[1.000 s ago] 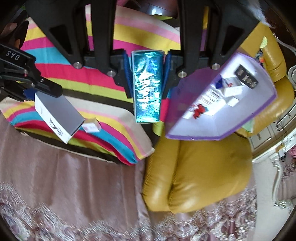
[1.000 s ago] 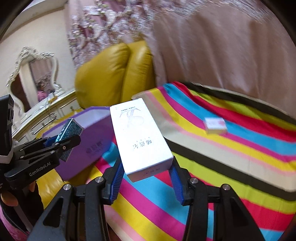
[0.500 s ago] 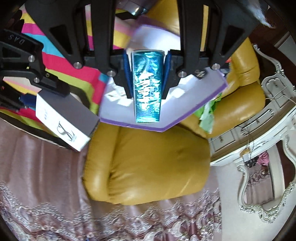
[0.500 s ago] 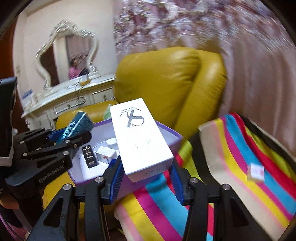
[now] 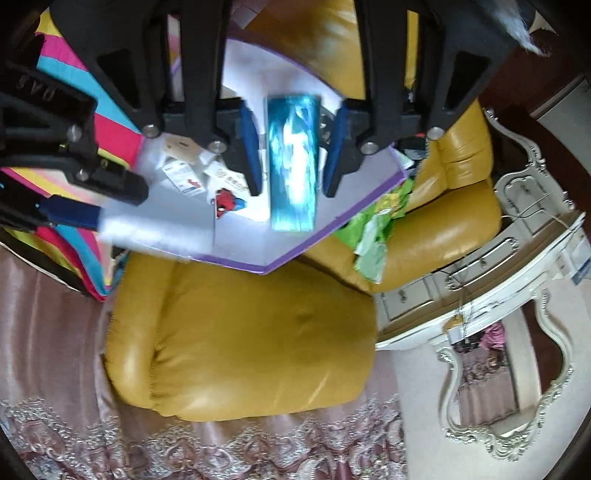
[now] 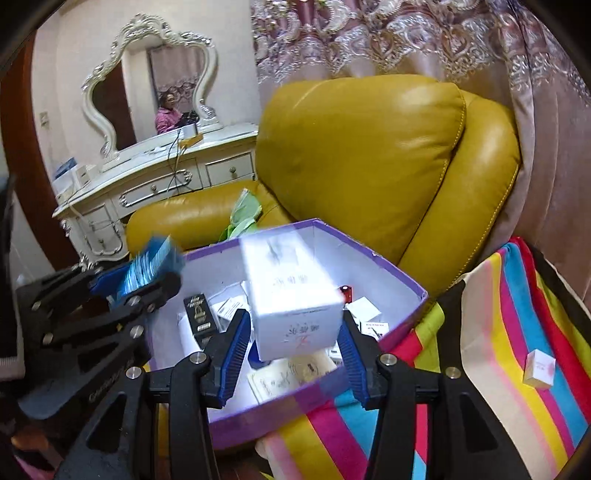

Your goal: Organize rigid objects

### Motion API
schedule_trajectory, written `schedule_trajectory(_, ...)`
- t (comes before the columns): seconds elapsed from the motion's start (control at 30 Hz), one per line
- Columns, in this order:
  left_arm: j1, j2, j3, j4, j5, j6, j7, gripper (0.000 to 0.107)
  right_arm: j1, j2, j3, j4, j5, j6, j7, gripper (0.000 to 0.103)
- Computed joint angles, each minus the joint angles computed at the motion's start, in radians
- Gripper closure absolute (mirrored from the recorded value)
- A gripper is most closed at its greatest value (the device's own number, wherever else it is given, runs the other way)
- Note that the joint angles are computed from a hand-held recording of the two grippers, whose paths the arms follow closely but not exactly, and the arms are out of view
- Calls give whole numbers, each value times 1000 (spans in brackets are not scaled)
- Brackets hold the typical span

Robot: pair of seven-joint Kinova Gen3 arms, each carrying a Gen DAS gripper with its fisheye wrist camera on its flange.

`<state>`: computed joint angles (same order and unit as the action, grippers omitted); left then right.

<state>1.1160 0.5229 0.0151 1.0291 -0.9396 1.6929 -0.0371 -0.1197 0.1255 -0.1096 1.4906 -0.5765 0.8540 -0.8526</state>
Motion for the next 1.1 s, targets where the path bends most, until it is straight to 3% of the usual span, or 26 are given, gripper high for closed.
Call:
schedule_trajectory(0.07, 7, -13, -3, 21, -15, -7, 8, 26, -8, 11, 3, -19, 19, 6, -38, 47)
schedule_trajectory(0.27, 27, -51, 10, 63, -63, 32, 62, 6, -1, 20, 9, -31, 57, 3, -76, 40)
schedule_trajectory(0.37, -16, -95, 42, 97, -11, -12, 88, 6, 11, 27, 10, -45, 62, 39, -86, 40)
schedule_trajectory(0.57, -81, -137, 82, 146, 53, -82, 119, 6, 3, -14, 10, 1, 104, 13, -66, 40)
schedule_trajectory(0.8, -74, -86, 80, 83, 64, -2, 64, 6, -9, -33, 19, 32, 115, 14, -58, 40)
schedule_trajectory(1.0, -37, 16, 27, -51, 72, 137, -22, 6, -12, -42, 24, 41, 117, 19, -62, 40)
schedule_trajectory(1.1, -28, 3, 19, -35, 90, 107, -2, 6, -13, -47, 25, 44, 114, 17, -58, 40)
